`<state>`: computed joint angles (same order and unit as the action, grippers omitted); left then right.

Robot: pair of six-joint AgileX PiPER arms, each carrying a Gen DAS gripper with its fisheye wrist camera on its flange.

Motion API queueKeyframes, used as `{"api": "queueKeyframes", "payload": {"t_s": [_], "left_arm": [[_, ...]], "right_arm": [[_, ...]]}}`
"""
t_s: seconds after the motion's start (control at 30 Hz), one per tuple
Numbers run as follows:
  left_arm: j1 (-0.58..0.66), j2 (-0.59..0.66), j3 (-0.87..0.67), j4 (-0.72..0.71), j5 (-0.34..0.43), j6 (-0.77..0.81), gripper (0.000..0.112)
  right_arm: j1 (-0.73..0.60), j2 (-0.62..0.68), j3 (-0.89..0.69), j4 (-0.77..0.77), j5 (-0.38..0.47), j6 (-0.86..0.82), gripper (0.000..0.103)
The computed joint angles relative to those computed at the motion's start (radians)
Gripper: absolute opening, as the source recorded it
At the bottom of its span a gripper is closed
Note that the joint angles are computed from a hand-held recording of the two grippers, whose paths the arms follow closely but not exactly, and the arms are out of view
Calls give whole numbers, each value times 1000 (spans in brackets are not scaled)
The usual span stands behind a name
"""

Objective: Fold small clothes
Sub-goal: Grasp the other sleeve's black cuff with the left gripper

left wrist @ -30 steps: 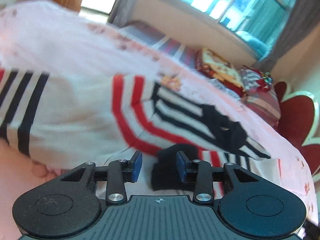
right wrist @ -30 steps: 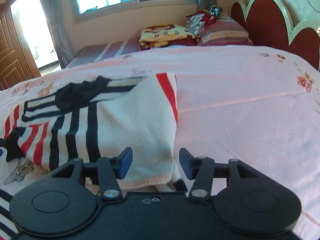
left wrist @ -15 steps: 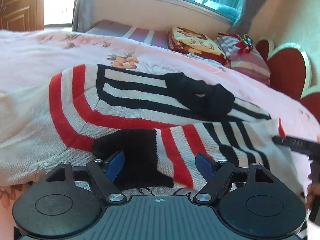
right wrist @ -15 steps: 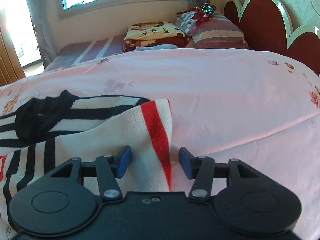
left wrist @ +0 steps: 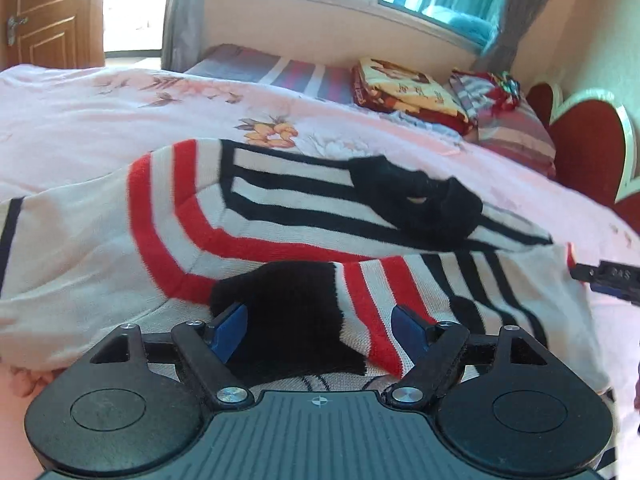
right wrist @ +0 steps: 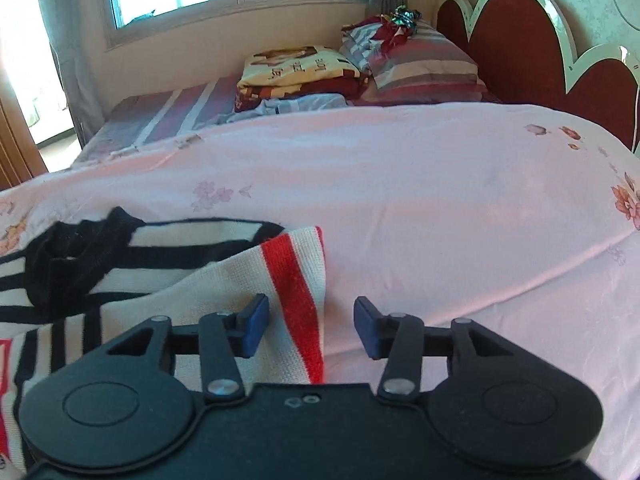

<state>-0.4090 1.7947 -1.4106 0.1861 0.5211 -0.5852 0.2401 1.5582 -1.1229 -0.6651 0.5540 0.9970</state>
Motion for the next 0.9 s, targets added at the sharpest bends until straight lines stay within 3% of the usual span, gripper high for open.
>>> {"api": "queueKeyframes", "payload": {"t_s": [0.2, 0.33, 0.43, 0.63, 0.83, 0.9], "left_arm": [[76, -121, 136, -24, 50, -36, 79], [141, -234, 255, 33, 75, -76, 79], [253, -328, 359, -24, 46, -27, 79], [569, -403, 462, -301, 15, 259, 79], [842, -317, 455, -639, 2, 580, 79], [916, -263, 443, -820, 12, 757, 79]], "right_arm": [[159, -109, 83, 36, 7, -15, 50], [293, -80, 77, 25, 42, 31, 51], [355, -56, 52, 61, 43, 31, 52], [482, -4, -41, -18, 88, 95, 58], [544, 72, -136, -34, 121, 115, 62], [562, 105, -169, -41, 138, 129, 62]]}}
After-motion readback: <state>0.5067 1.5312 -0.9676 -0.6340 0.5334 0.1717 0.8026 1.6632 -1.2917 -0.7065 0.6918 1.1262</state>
